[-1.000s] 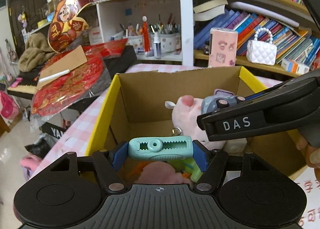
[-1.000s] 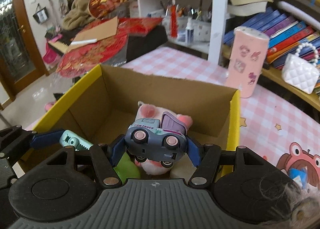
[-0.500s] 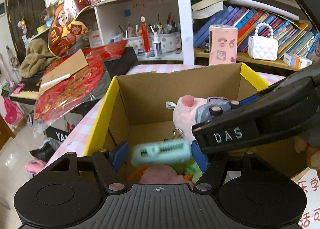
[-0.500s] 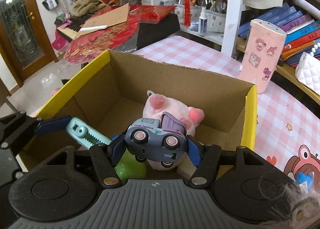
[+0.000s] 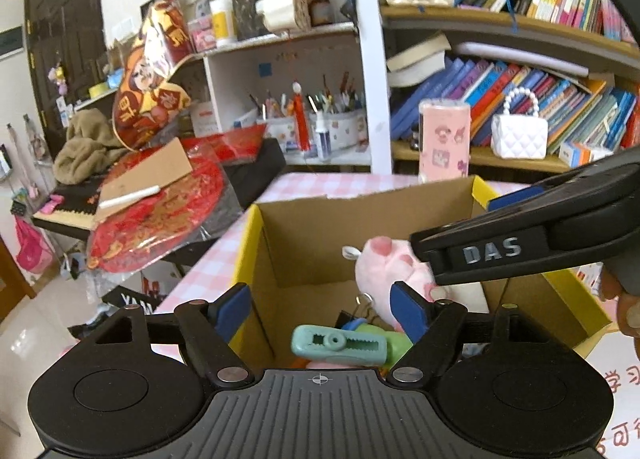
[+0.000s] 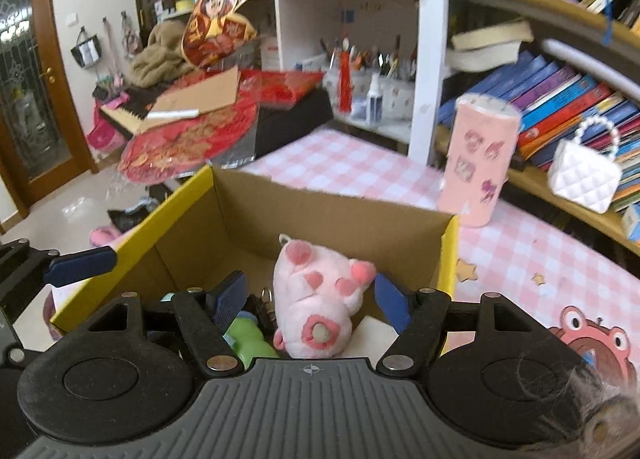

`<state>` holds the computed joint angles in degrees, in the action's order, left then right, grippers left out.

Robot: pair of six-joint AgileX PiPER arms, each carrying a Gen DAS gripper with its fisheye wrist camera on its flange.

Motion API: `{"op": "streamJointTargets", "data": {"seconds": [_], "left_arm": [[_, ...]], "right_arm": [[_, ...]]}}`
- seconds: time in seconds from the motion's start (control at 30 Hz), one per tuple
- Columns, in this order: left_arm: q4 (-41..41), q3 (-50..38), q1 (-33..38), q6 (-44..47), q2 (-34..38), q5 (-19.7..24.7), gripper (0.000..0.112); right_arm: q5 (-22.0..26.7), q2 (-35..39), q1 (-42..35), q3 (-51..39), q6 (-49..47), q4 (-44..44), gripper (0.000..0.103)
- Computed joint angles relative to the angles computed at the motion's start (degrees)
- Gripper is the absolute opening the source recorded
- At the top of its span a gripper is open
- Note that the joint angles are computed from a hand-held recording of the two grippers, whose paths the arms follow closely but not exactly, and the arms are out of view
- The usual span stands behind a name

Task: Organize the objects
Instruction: 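Lower the clip and car into the yellow box and open both grippers, then withdraw both open grippers from the box toward the white box and blue bag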

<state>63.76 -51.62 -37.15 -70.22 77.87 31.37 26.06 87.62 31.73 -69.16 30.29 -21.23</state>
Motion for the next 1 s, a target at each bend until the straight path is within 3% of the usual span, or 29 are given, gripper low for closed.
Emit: {"op": "streamJointTargets", "data": {"seconds": [0.2, 0.43, 0.63, 1.0], "left_arm": [[-0.53, 3.09, -0.66, -0.57, -5.04, 1.83, 0.083], [-5.48, 8.49, -2.28, 2.82, -13.22, 5.45, 0.084], [-8.99, 12.93, -5.6, 3.84, -20.23, 10.26, 0.085], [-13.25, 18.76, -16.27, 1.35, -30.13, 21.48, 0.089]], "right_arm": [[2.98, -5.19, 5.06, 4.44, 21.09, -17.77, 0.069], [13.04, -11.16, 14.07, 10.61, 39.9, -32.69, 0.071], [23.22, -14.36, 23.96, 15.59, 50.45, -36.31, 0.072], [38.18, -14.85, 42.59, 19.8, 64.47, -33.48, 0.074]]}}
